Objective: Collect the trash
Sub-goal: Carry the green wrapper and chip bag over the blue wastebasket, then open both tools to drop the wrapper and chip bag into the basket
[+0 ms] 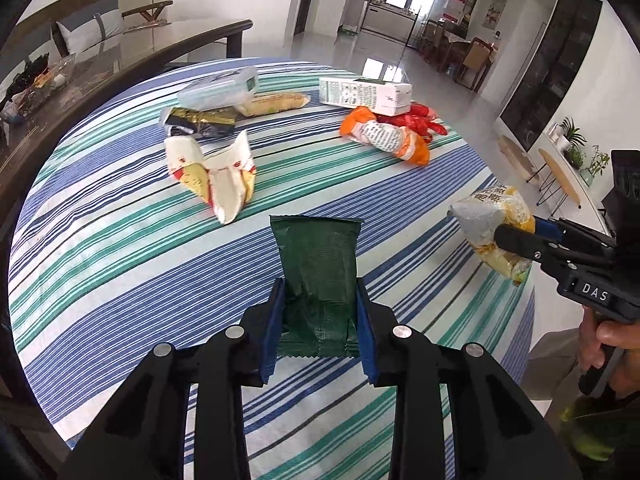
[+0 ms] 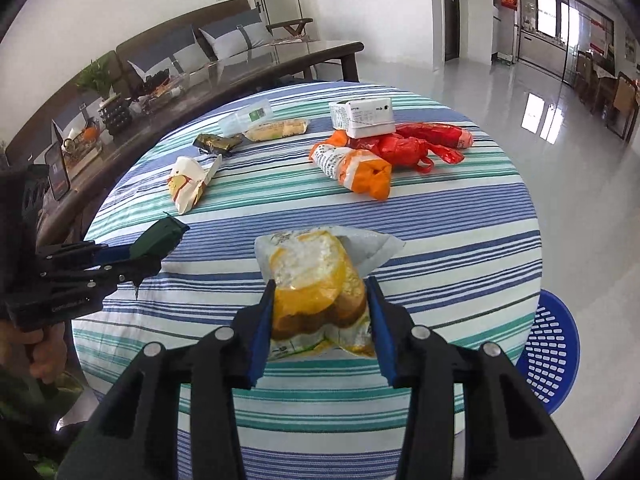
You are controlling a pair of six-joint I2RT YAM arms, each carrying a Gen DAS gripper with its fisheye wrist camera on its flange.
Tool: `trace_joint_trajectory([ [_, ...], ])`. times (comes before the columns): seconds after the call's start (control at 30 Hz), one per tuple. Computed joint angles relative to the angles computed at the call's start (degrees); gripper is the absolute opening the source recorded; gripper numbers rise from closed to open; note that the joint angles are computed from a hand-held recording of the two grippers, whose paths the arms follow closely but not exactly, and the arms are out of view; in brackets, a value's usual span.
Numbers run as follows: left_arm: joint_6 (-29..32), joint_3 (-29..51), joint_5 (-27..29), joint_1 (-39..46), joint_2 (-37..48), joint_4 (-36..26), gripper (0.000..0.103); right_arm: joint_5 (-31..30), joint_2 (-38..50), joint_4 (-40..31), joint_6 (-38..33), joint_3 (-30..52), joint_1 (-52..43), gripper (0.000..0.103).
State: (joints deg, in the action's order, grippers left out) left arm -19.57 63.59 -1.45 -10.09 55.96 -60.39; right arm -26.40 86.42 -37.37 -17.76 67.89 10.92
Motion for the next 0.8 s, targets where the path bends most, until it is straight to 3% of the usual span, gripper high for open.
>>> trace_joint_trajectory([
  [0.17,-4.56,5.96,-2.25,-9.79,6.08,1.53,0.032,-5.01,1.08,-3.38,-1.91,3.77,-8.45,0.042],
  [0.43,-7.96,20.7,-3.49,-23.4,23.3,5.37,0.032,-6.02,8.28,-7.33,-7.89,14.26,-24.38,0.042],
  [0.63,-8.13,38.91,-2.62,-30.27,41.68,4.62,0.032,-5.08,18.18,-9.93,-9.21,26.16,-31.52,0.042],
  [0.8,-7.3,61.4,-1.91,-33.51,61.01,-0.9,0.032,-1.14,28.05,-9.87,-8.22,35.01,-34.2,0.042],
])
